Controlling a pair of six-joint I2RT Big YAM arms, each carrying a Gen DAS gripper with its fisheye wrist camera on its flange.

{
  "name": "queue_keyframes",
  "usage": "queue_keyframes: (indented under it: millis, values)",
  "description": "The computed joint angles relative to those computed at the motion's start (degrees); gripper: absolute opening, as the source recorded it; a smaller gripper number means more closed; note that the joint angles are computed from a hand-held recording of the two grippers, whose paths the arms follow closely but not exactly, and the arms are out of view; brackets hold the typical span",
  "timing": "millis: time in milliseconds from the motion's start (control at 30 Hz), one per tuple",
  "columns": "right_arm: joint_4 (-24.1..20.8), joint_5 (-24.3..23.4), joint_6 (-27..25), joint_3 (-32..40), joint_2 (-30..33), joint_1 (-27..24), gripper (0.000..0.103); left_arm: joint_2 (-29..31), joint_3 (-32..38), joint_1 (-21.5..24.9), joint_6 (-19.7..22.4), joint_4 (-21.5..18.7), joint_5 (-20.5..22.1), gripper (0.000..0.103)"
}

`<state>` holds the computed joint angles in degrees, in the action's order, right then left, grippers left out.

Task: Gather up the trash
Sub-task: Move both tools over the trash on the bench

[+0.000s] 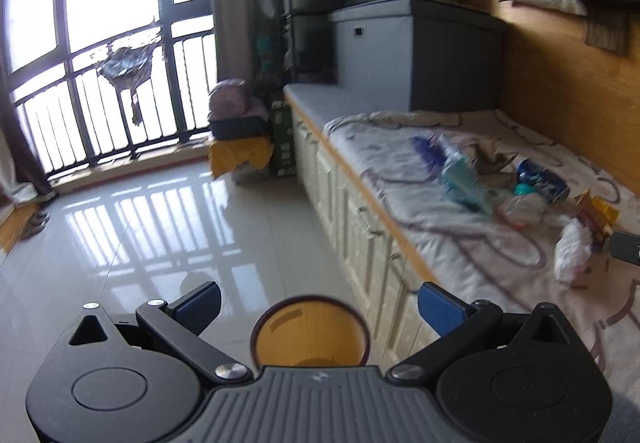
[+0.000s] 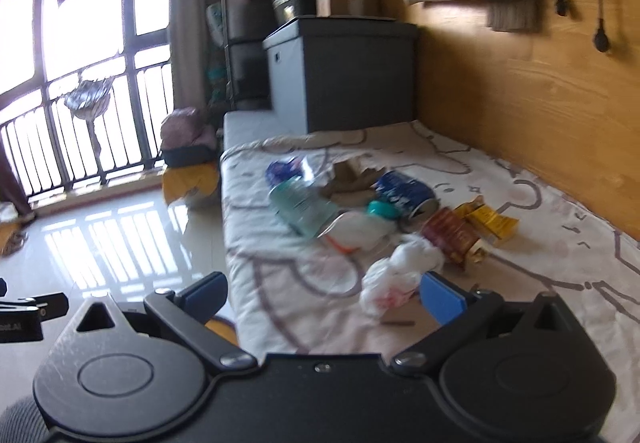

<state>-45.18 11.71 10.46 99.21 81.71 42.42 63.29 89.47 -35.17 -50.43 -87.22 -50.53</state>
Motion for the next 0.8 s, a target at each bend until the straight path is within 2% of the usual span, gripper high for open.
queue_keyframes:
  millis: [167,267,333,500,567,700,733,800]
  values:
    - [1.35,0.18,1.48,0.08,0.52,-2.89,0.103,2.75,2.32,2.7,9.2,8.17,1.71,0.103]
    - [1.79,2.28,2.96,0.38,1.63,-4.28,0.103,4.22,3.03,5.47,17.07,15.57,6.32,0.103]
    - [1.18,2.91,4.1,1.09,2.94,-5.46,0.103,6.15,4.47,7.26,20.59,18.33,8.73,0.103]
    - [-2.86,0.42,7.83,5.13,7.33,-8.41,0.103,11.23,7.86,11.12,29.48,24.79,16.33,0.103]
    - [-4.23,-1.35,9.46,7.09,9.25,-9.3,0.103,12.89,9.07,12.2,31.86,26.74,20.07,0.103]
    - [-3.66,-0.91,11.42,8.68,11.98,-9.63,0.103,16.57,11.61,13.98,34.42,28.61,26.67,0.103]
    - [-2.65,-1.14,11.67,8.5,12.37,-9.71,0.103,17.35,11.89,14.56,34.74,28.98,29.38,0.103]
    - [-0.76,-2.14,12.32,8.06,12.99,-9.91,0.103,19.24,13.58,16.33,34.31,26.98,39.09,0.103]
